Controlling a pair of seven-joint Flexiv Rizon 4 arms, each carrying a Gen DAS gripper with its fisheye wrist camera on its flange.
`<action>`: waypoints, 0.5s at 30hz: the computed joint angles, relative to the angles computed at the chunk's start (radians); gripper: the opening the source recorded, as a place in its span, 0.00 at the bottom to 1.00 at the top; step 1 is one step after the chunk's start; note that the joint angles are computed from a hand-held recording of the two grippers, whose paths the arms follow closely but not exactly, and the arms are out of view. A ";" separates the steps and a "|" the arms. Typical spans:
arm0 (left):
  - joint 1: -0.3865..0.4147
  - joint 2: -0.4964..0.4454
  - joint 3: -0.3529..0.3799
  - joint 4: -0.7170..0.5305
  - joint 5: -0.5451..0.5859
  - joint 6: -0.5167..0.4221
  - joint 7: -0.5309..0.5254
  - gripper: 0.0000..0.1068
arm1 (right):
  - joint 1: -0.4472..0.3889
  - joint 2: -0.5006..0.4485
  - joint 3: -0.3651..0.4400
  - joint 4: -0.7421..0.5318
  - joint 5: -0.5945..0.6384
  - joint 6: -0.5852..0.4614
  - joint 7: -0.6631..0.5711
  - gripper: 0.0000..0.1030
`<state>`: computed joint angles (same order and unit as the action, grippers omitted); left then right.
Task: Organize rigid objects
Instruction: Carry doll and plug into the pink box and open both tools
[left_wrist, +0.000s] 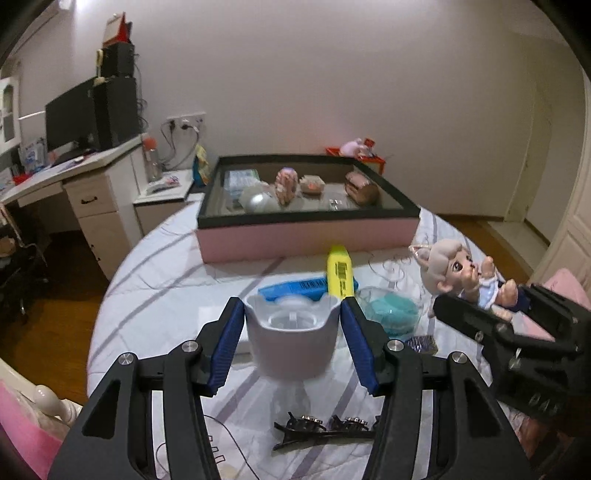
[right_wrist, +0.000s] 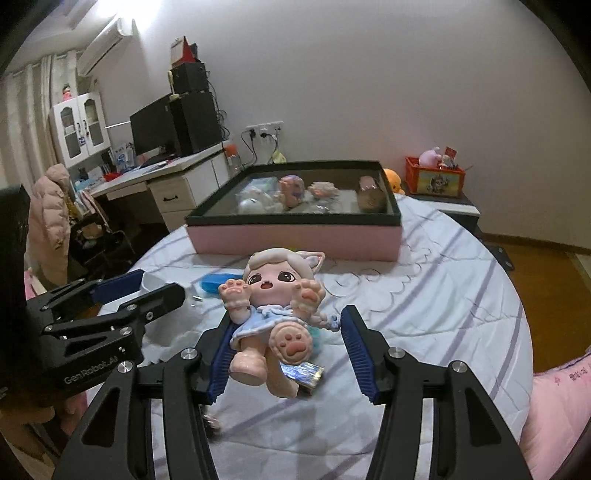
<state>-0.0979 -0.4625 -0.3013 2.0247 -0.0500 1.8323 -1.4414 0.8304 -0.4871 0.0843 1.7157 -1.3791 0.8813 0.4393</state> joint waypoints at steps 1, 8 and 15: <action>-0.033 0.007 0.036 -0.001 -0.010 0.005 -0.002 0.51 | 0.006 -0.001 -0.001 -0.006 -0.002 -0.011 -0.003 0.54; 0.020 0.007 -0.014 0.015 0.012 0.024 -0.033 0.51 | 0.018 -0.008 -0.001 -0.025 0.007 -0.038 -0.016 0.54; -0.101 0.020 0.110 0.005 -0.020 0.072 -0.045 0.51 | 0.028 -0.009 -0.006 -0.035 -0.003 -0.061 -0.003 0.54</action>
